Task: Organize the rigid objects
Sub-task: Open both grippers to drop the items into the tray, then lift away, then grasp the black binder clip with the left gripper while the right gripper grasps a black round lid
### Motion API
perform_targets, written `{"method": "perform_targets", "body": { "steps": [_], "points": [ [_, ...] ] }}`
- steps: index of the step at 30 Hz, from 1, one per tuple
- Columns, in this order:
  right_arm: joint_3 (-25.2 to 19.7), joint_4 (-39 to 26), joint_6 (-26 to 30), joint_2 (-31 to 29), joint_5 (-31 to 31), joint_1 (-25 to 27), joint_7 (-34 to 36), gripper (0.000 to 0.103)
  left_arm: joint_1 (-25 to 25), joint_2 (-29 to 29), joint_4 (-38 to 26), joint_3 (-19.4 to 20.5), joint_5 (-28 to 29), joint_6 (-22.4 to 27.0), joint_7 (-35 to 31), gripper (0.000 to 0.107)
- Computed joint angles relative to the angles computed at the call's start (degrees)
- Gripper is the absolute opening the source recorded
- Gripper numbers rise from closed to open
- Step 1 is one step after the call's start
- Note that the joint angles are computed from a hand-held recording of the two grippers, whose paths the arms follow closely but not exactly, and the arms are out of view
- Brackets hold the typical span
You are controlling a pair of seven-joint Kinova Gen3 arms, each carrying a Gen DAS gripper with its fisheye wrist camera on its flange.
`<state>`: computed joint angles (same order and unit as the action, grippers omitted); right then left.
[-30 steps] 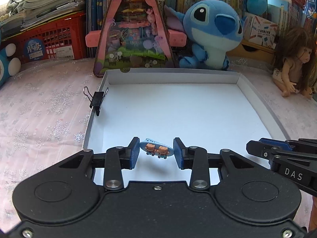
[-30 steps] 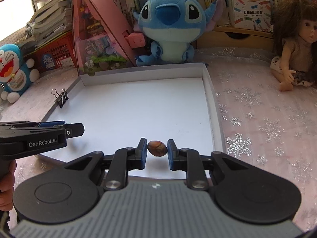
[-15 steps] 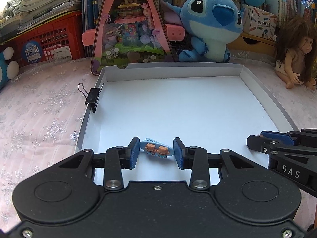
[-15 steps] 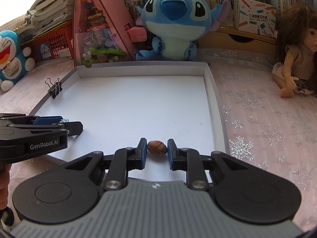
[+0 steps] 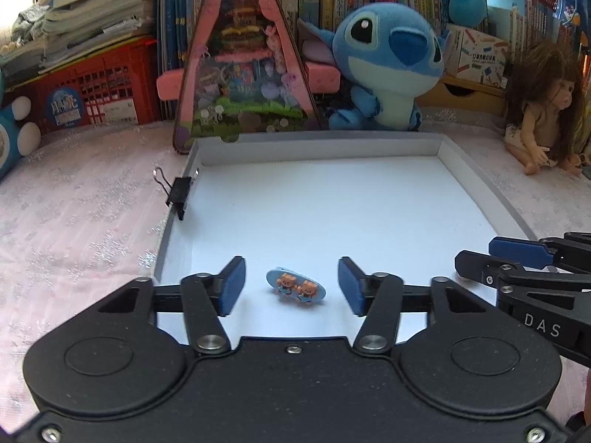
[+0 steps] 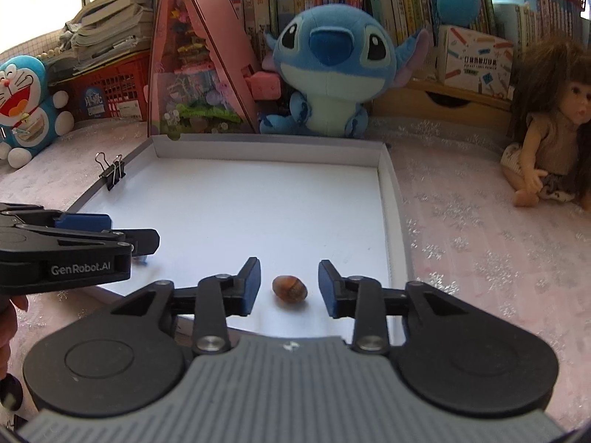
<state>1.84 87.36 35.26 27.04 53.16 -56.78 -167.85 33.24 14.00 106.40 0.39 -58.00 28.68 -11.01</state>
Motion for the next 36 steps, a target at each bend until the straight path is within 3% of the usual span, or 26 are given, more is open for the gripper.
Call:
{"method": "perform_targets", "body": {
  "steps": [4,11,14,20,28,36],
  "points": [
    [0.96,3.81,-0.6,-2.39,5.33,-2.15,-4.47,0.064,1.54,-3.21,3.59,-0.07,-6.21,0.03,5.97,0.079],
    [-1.29,11.73,-0.93,-7.05,16.39,-3.39,-16.34,0.081,1.09,-9.03,11.29,4.64,-16.0,1.02,17.24,0.087],
    [-2.74,14.6,0.46,-8.46,20.97,-3.98,-21.99,0.087,1.33,-10.79,14.67,7.73,-21.11,3.61,22.7,0.089],
    [-6.93,18.92,3.17,-10.48,26.31,-3.43,-29.36,0.091,1.22,-12.85,19.7,14.55,-26.41,9.39,28.64,0.092],
    [-13.13,22.77,12.97,-10.38,32.19,-4.23,-36.05,0.092,0.7,-16.97,27.67,18.34,-34.44,8.55,40.77,0.094],
    [-19.06,27.84,20.6,-10.81,36.1,-4.07,-41.97,0.092,2.03,-19.49,32.85,20.86,-34.21,11.06,44.92,0.095]
  ]
}}
